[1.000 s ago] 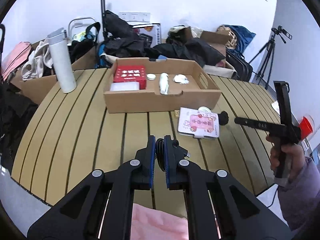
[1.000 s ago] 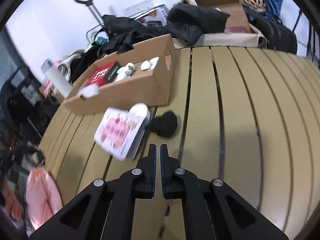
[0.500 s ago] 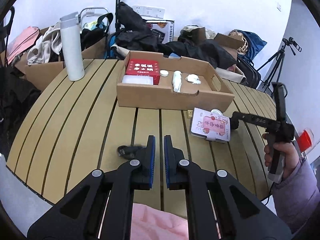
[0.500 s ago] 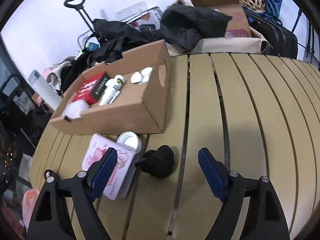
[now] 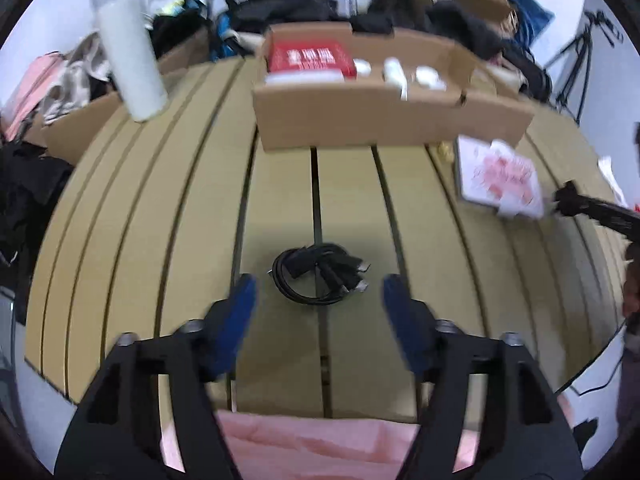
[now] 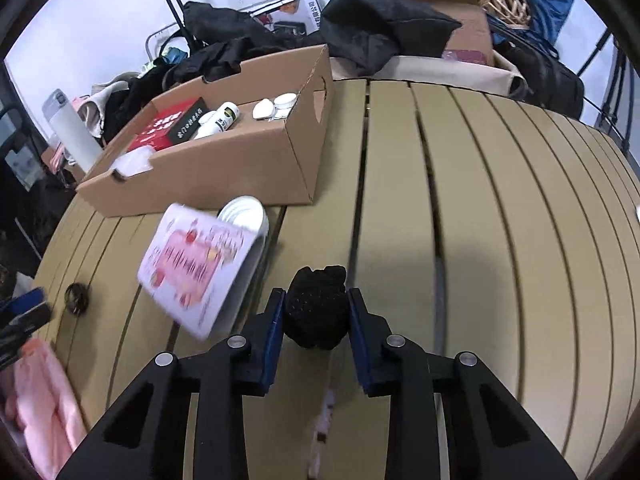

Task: Organize objects
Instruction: 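Grasp the black cable with the left gripper while the right grasps the black fuzzy ball, then lower the cable and fuzzy ball into the cardboard box and open both grippers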

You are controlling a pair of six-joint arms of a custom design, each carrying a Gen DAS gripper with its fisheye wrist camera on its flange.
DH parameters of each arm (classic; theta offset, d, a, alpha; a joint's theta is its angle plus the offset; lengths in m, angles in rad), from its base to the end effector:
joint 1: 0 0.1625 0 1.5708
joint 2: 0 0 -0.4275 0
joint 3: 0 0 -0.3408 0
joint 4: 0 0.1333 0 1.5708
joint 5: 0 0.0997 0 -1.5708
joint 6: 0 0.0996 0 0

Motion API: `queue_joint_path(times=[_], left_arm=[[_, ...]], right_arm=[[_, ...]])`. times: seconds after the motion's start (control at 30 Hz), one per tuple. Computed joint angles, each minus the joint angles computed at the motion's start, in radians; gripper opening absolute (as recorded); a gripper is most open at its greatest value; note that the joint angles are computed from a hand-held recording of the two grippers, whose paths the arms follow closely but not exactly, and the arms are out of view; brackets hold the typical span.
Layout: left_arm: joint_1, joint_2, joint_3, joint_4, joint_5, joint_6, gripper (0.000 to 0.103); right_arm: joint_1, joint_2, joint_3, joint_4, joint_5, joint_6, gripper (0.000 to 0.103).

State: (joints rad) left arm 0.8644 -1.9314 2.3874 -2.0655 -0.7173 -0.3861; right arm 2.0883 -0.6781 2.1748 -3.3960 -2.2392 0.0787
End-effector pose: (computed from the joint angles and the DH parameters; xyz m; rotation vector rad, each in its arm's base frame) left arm -0.0085 -0.3310 0.3509 0.3564 2.3369 -0.5974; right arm 0.2985 -0.3798 0.0490 0.4068 -2.4904 0.6561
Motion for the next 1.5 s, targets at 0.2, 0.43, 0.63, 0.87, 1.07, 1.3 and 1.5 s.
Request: queue_joint_path(times=[0.2, 0.43, 0.63, 0.87, 1.07, 1.3, 1.5], left_arm=[[0.1, 0.115, -0.032, -0.151, -0.068, 0.02, 0.085], [0.053, 0.117, 0.002, -0.128, -0.031, -0.035, 0.047], [-0.092, -0.071, -0.005, 0.042, -0.075, -0.18, 0.047], [-0.144, -0.008, -0.149, -0.109, -0.16, 0.011, 0.047], [0.043, 0.35, -0.372, -0.309, -0.223, 0.279, 0.047], [0.215, 0.669, -0.621, -0.285, -0.21, 0.326, 0.048], [0.267, 0.741, -0.638, -0.35, -0.202, 0.407, 0.083]], right_arm=[[0.039, -0.036, 0.076, 0.0, -0.017, 0.04, 0.032], [0.078, -0.023, 0.065, 0.014, -0.011, 0.045, 0.032], [0.132, -0.051, 0.06, 0.01, -0.011, 0.03, 0.033], [0.18, -0.129, -0.026, 0.039, 0.01, -0.089, 0.032], [0.096, -0.05, -0.316, 0.196, 0.136, -0.198, 0.033], [-0.027, 0.245, -0.844, 0.569, 0.154, -0.129, 0.033], [-0.089, 0.393, -1.076, 0.689, 0.164, -0.087, 0.053]])
